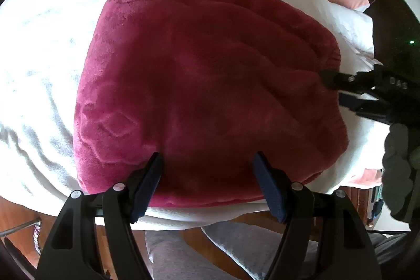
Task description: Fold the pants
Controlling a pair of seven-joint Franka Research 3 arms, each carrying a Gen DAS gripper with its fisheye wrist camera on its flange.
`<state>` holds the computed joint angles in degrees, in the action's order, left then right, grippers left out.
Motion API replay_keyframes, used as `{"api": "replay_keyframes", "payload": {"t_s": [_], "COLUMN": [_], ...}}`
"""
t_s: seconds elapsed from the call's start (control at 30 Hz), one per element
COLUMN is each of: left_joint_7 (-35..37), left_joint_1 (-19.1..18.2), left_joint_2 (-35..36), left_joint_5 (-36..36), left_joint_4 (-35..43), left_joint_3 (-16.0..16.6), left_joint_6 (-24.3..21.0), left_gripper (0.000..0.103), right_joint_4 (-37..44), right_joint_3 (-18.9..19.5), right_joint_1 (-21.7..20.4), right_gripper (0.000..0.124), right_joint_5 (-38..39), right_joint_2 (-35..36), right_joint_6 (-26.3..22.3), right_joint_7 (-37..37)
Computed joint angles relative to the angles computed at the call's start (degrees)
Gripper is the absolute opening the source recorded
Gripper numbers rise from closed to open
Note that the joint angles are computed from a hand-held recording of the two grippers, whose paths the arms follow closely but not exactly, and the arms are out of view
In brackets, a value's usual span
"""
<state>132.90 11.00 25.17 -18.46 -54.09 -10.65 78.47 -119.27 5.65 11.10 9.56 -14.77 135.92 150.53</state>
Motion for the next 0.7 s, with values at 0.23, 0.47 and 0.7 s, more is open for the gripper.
{"api": "replay_keyframes", "payload": {"t_s": [0.23, 0.47, 0.7], "left_joint_7": [-3.5, -7.6, -2.1], "left_joint_1": [0.4, -0.6, -0.3], "left_joint_2": [3.0, 8.5, 0.2], "left_joint_5": [-1.9, 0.7, 1.9], "left_joint_4": [6.1, 14.2, -1.3], "left_joint_3": [-0.5, -1.2, -1.0], "left_joint_6": [1.8, 2.4, 7.5], "left_gripper": [0.071, 0.071, 0.072], "right_joint_4": [1.4, -0.1, -6.8], "right_joint_3": [-0.8, -0.2, 0.4], "right_joint_1": [1.4, 0.9, -0.3], "right_gripper": [0.029, 0.026, 0.027], "right_joint_5": [2.9, 2.7, 3.0], "right_joint_2": [1.9, -3.7, -7.0], "right_joint_6": [-2.1, -0.9, -2.3], "right_joint_7": [-5.2, -5.8, -4.1]}}
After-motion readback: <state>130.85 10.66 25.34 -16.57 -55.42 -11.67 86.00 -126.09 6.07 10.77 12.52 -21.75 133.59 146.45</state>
